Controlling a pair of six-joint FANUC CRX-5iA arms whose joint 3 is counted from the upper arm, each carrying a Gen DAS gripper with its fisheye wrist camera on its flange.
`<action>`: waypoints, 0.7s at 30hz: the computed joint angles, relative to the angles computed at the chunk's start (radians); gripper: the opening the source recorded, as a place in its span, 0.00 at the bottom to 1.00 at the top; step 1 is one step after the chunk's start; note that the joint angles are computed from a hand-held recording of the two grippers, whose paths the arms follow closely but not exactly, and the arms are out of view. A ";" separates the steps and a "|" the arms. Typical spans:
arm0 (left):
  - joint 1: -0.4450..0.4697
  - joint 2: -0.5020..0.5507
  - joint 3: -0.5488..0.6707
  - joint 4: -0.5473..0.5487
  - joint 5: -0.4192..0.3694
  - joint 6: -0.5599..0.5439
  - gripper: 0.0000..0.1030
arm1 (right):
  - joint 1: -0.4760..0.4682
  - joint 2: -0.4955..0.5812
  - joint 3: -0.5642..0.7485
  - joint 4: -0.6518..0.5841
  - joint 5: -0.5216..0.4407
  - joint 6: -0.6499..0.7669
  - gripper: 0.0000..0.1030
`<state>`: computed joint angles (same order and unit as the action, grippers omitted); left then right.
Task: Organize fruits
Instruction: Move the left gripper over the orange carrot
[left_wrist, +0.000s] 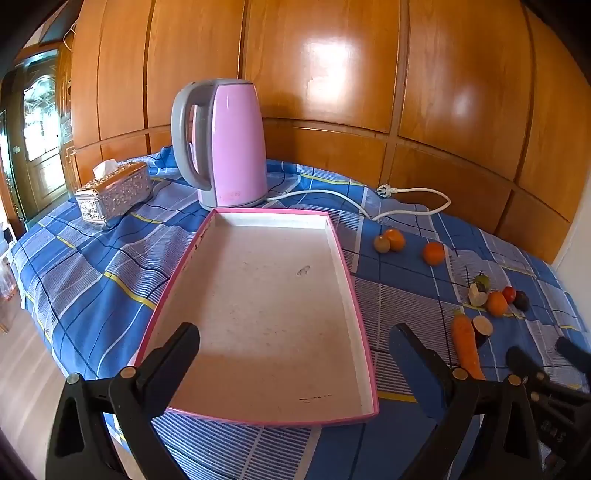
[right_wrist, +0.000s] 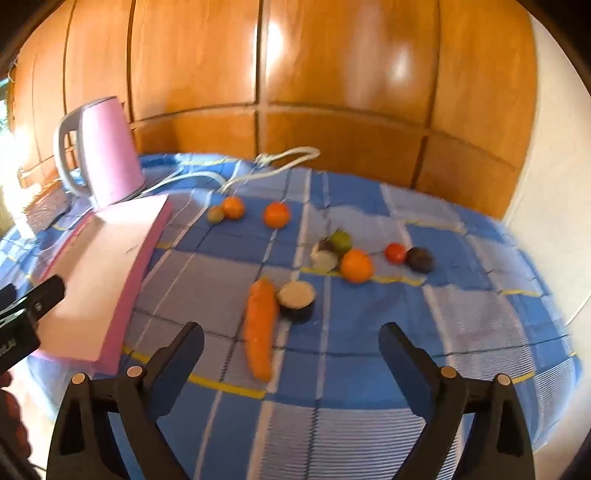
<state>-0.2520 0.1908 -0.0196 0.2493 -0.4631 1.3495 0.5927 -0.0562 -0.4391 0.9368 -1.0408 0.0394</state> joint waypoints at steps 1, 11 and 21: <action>-0.001 -0.001 -0.001 -0.001 0.001 -0.001 1.00 | 0.005 0.011 0.005 0.012 -0.031 -0.006 0.94; -0.003 -0.003 -0.002 0.002 -0.002 -0.010 1.00 | -0.005 -0.006 0.040 -0.109 -0.033 0.006 0.75; -0.016 0.008 -0.028 0.155 -0.020 -0.199 1.00 | -0.039 -0.033 0.054 -0.282 0.030 0.026 0.45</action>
<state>-0.2680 0.1984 -0.0471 0.4038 -0.4829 1.1508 0.5533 -0.0890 -0.3855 0.6552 -1.0110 0.0651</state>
